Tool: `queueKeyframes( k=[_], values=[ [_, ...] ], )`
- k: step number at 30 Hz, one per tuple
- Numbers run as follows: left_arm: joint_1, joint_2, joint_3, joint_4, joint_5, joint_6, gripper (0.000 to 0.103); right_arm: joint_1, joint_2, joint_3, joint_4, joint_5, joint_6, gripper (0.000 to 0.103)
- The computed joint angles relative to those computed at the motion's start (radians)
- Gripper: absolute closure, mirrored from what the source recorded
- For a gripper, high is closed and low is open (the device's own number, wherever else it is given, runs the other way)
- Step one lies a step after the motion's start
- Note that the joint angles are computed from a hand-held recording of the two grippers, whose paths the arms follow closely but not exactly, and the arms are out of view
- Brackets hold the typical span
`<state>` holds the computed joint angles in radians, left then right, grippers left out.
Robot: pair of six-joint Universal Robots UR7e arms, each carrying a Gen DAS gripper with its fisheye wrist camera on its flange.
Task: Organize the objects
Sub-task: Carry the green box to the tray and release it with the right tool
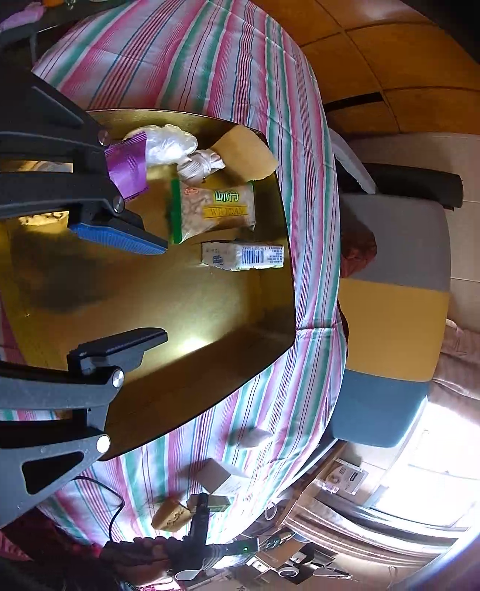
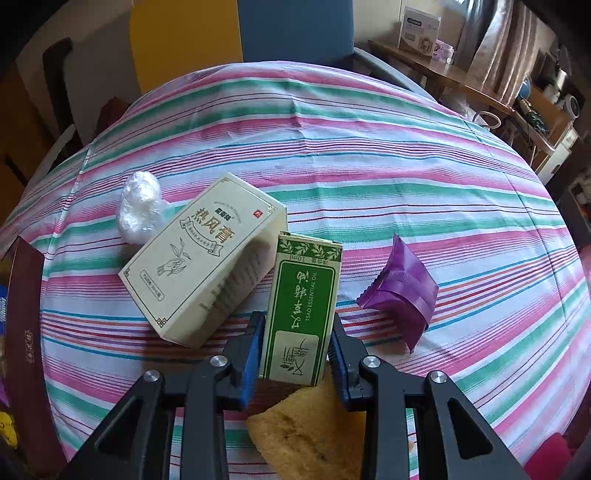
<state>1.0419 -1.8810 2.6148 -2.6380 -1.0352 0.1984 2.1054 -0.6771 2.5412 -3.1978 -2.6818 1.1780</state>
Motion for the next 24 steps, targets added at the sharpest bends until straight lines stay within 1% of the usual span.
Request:
queueKeyframes(
  k=[4, 8, 10, 13, 14, 15, 19, 21, 24],
  values=[
    [-0.009, -0.031, 0.007, 0.029, -0.007, -0.01, 0.062, 0.011, -0.014, 0.008, 0.024, -0.013, 0.052, 0.07],
    [-0.008, -0.046, 0.005, 0.049, -0.017, -0.018, 0.062, 0.019, -0.019, 0.013, 0.019, -0.035, 0.074, 0.07],
    [-0.012, -0.052, 0.006, 0.055, -0.014, -0.02, 0.062, 0.036, -0.03, 0.019, 0.037, -0.048, 0.111, 0.07],
    [-0.012, -0.059, 0.007, 0.065, -0.014, -0.025, 0.062, 0.056, -0.029, 0.034, -0.013, -0.069, 0.121, 0.07],
    [-0.014, -0.063, 0.008, 0.069, -0.013, -0.026, 0.062, 0.056, -0.026, 0.035, -0.022, -0.069, 0.116, 0.07],
    [-0.014, -0.065, 0.009, 0.072, -0.012, -0.026, 0.062, 0.075, -0.017, 0.042, -0.073, -0.085, 0.108, 0.071],
    [-0.008, -0.07, 0.008, 0.078, -0.015, -0.025, 0.062, 0.096, 0.038, 0.039, -0.274, -0.099, -0.017, 0.072],
    [-0.001, -0.071, 0.006, 0.082, -0.02, -0.023, 0.062, 0.104, 0.045, 0.026, -0.275, -0.106, -0.037, 0.072],
    [0.01, -0.074, 0.006, 0.086, -0.025, -0.019, 0.062, 0.101, 0.044, 0.014, -0.238, -0.101, -0.035, 0.072]
  ],
)
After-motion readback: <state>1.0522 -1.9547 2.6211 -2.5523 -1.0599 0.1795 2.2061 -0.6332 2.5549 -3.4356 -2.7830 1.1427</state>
